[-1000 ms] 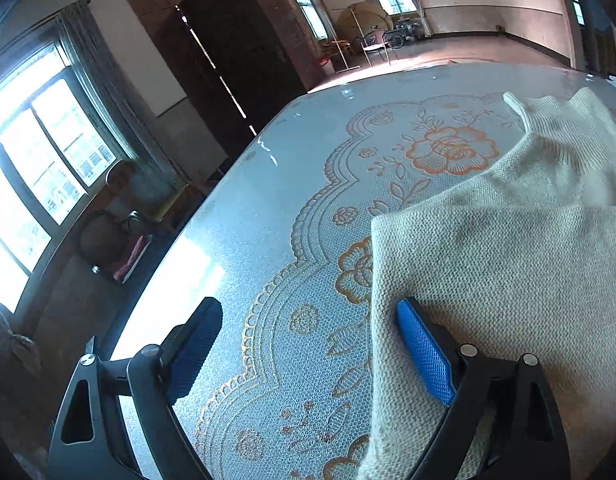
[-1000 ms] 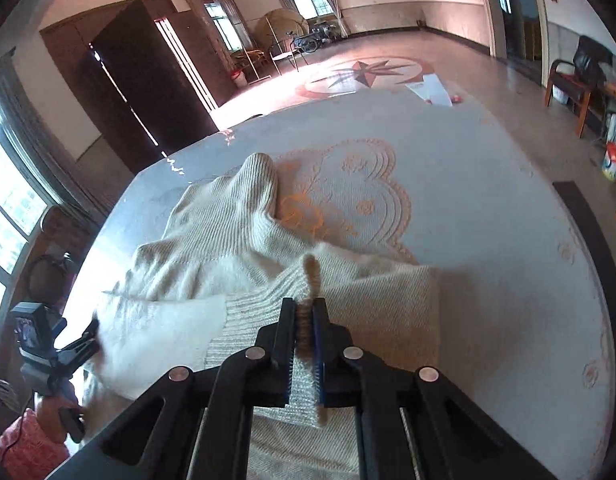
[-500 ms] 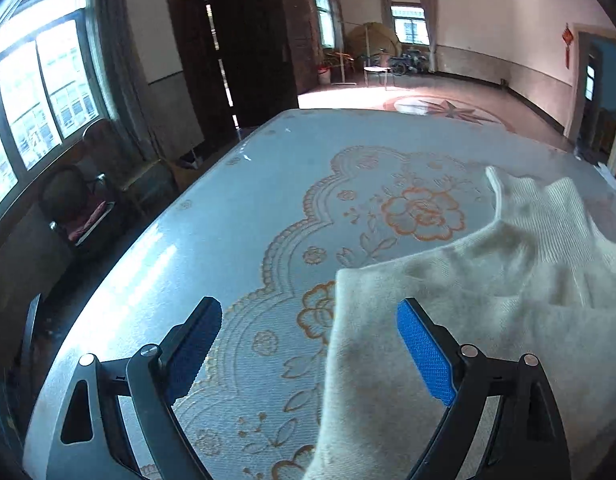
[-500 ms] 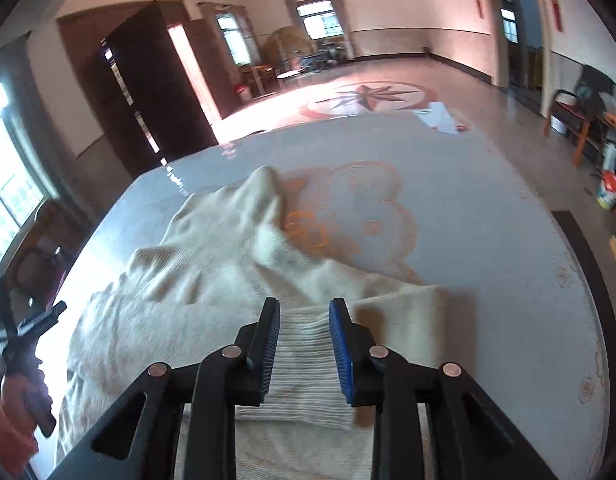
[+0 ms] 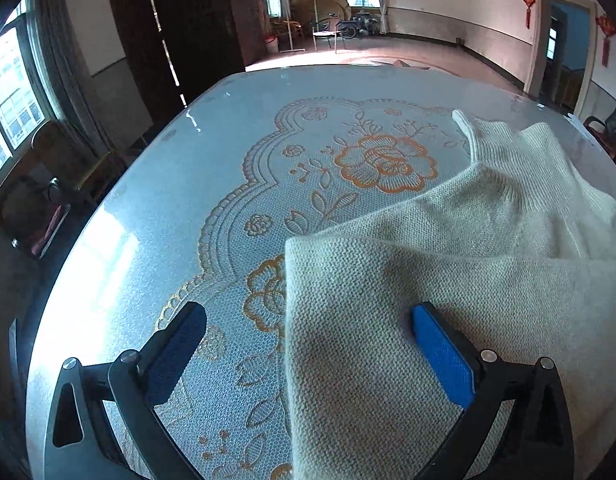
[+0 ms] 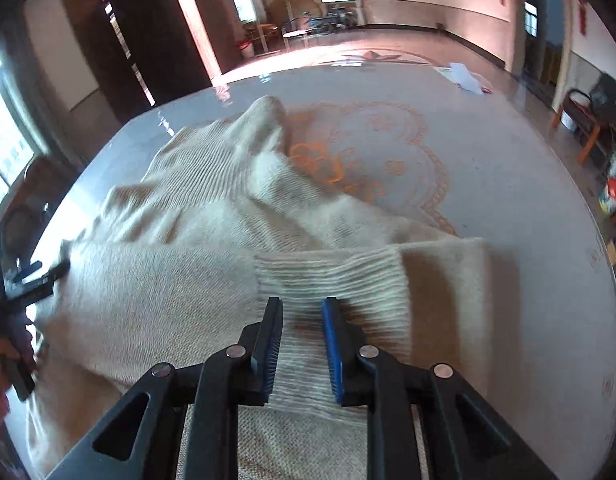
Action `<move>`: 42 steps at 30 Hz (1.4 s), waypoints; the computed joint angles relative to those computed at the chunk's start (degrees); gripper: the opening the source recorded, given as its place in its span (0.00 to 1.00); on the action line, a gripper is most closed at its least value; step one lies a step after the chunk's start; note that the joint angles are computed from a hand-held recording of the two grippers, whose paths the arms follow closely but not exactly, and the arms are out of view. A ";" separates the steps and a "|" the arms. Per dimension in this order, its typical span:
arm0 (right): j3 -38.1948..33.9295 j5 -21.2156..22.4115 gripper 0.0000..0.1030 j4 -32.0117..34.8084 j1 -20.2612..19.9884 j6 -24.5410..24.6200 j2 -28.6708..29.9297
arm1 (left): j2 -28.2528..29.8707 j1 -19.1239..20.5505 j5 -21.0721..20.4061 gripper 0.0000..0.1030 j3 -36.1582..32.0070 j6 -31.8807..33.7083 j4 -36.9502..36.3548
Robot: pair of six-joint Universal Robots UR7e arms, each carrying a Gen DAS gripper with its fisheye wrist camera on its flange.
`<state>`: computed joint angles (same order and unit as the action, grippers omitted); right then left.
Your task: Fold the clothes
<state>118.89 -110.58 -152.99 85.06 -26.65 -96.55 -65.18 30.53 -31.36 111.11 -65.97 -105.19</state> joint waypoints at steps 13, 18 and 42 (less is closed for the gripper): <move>2.94 1.29 0.21 4.24 -0.39 -6.55 -2.42 | -1.55 -2.08 -1.43 1.00 2.69 -2.75 -1.43; 4.08 13.92 0.26 11.37 -6.93 -0.63 -13.34 | -10.40 -6.11 -3.83 1.00 9.51 -13.21 1.48; 19.40 -3.63 0.28 27.86 2.20 -4.61 -40.41 | -17.31 -25.10 -15.70 1.00 22.39 -9.23 1.31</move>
<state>138.28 -114.21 -125.12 87.26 -31.25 -136.97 -82.49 5.42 -47.06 133.50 -75.20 -103.89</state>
